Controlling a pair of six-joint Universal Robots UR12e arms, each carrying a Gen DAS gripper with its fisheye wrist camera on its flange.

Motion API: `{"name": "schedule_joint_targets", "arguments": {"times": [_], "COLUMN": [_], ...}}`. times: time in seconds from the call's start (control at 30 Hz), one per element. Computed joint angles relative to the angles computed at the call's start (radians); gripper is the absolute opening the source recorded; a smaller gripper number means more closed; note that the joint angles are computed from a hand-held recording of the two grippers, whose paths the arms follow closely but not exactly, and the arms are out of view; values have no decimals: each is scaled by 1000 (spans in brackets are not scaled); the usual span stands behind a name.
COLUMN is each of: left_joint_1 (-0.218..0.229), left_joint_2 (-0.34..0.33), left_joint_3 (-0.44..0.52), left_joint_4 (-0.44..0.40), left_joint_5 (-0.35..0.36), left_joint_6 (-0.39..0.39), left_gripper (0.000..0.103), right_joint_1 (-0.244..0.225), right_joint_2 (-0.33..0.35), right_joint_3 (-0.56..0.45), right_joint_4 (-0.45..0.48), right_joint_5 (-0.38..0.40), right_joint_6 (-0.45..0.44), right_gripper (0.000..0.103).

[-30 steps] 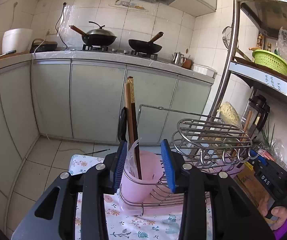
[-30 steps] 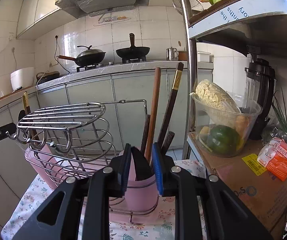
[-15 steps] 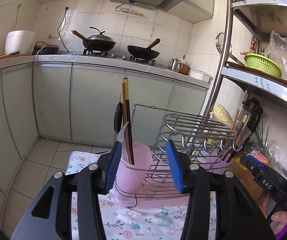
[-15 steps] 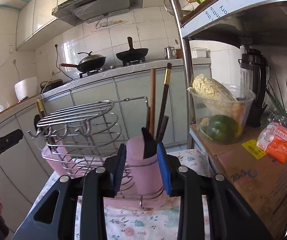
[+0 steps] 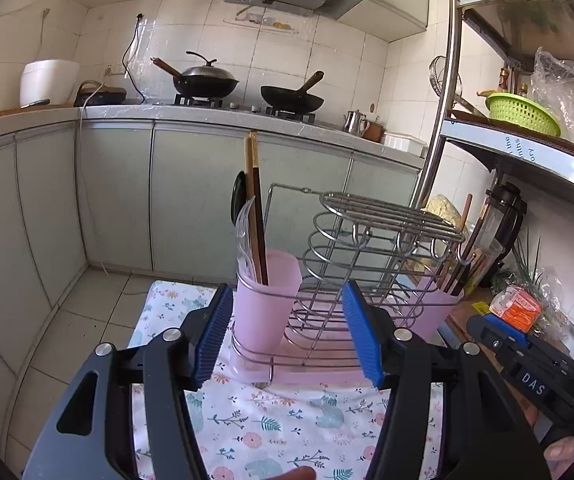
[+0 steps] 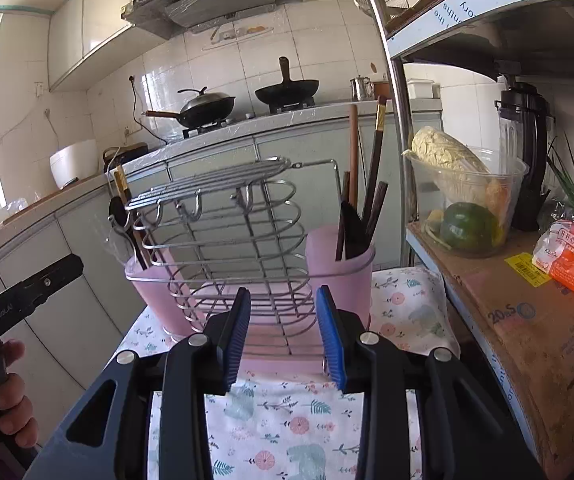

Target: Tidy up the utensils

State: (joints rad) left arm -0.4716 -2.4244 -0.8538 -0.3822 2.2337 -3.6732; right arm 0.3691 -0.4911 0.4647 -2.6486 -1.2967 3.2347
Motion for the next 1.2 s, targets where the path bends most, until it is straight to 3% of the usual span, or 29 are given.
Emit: {"name": "schedule_joint_targets", "arguments": {"times": [0.4,0.47,0.5,1.2], "left_joint_1": [-10,-11,-12,-29], "left_joint_2": [1,1,1,3], "left_joint_3": [-6,-5,-4,-12], "left_joint_4": [-48,-58,-64,-82], "left_joint_5": [3,4,7,16], "left_joint_6": [-39,-42,-44,-41], "left_gripper": [57,57,57,57], "right_joint_1": [-3,-3,-2,7], "right_joint_2": [-44,-51,-55,-110], "right_joint_3": [87,100,111,214], "right_joint_4": [-13,-26,-41,-118], "right_joint_5": [5,6,2,-23], "right_joint_6": [24,28,27,-26], "right_gripper": [34,52,53,53]}}
